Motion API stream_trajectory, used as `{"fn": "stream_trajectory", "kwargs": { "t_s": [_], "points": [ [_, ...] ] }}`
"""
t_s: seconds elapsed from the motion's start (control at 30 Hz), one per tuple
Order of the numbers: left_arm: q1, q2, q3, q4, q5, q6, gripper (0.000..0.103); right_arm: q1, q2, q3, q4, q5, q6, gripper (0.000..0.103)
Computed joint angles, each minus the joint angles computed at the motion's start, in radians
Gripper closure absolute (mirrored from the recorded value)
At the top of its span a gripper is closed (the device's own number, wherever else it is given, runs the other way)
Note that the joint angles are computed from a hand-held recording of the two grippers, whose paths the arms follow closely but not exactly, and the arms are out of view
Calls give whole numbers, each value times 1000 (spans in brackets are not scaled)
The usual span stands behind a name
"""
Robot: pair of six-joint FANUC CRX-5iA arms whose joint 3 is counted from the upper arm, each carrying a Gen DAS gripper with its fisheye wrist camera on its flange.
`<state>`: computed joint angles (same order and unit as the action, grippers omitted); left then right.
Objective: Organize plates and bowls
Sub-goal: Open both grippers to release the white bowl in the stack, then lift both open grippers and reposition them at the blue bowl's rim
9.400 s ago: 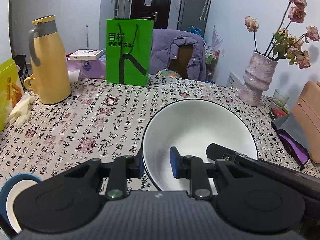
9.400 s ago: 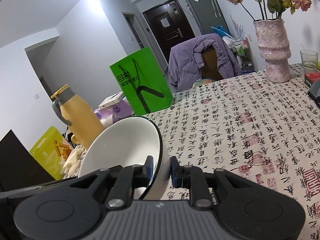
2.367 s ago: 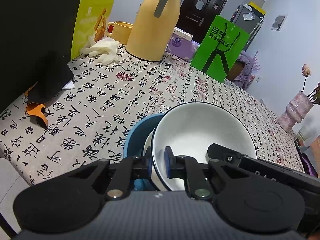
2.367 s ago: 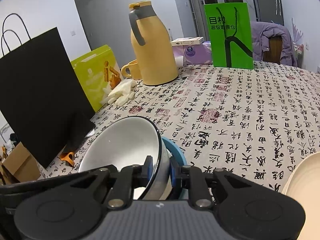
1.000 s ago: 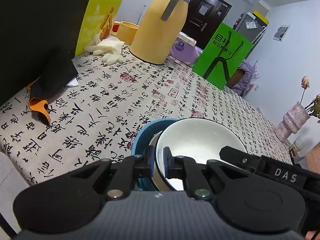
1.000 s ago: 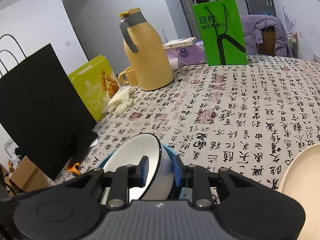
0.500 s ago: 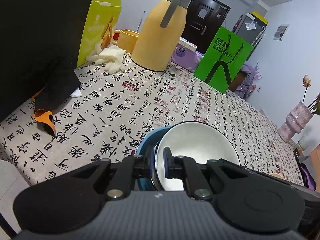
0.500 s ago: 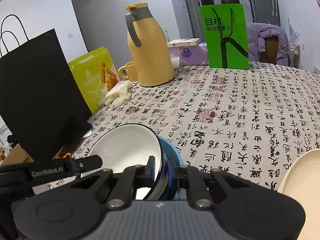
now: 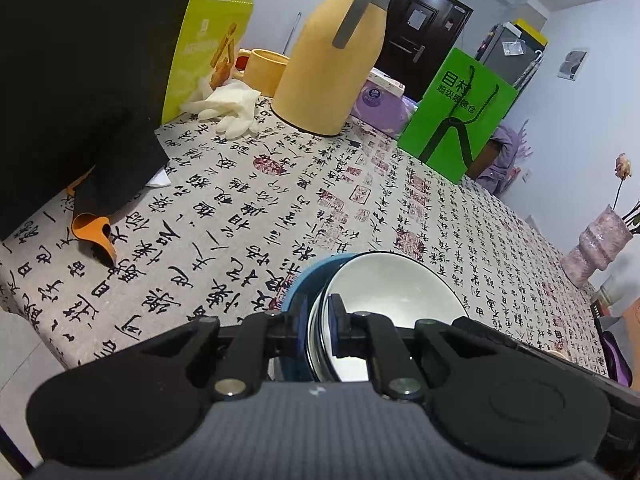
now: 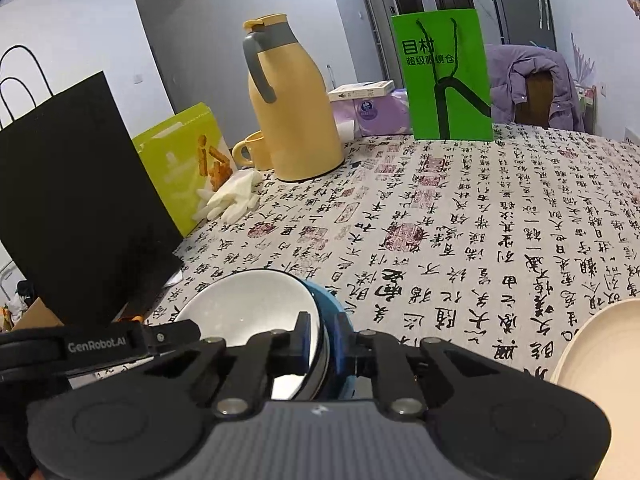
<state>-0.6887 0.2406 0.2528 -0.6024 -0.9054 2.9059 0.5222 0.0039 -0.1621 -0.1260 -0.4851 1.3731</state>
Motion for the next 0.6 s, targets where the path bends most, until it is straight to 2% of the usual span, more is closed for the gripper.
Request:
{"fn": "stream_trajectory", "kwargs": {
  "t_s": [0.17, 0.27, 0.33, 0.37, 0.43, 0.47, 0.53, 0.57, 0.6],
  "points": [
    [-8, 5, 13, -12, -16, 1, 92, -8, -7, 0, -44, 10, 50, 88],
    [-27, 1, 19, -54, -30, 16, 86, -18, -27, -17, -80, 38, 99, 88],
    [-41, -7, 15, -84, -28, 29, 68, -31, -39, -19, -125, 43, 151, 86],
    [-53, -6, 22, -106, -41, 37, 63, -35, -43, -20, -140, 44, 168, 84],
    [-79, -2, 38, -156, -75, 57, 49, -46, -54, -25, -177, 48, 211, 63],
    [-89, -3, 40, -175, -82, 64, 45, -50, -60, -29, -192, 54, 231, 57],
    [-108, -6, 43, -210, -96, 81, 25, -60, -76, -42, -230, 68, 282, 39],
    [-118, -8, 44, -230, -102, 90, 20, -66, -84, -49, -247, 72, 306, 34],
    [-130, -8, 46, -251, -114, 100, 13, -72, -92, -55, -263, 75, 327, 24]
  ]
}}
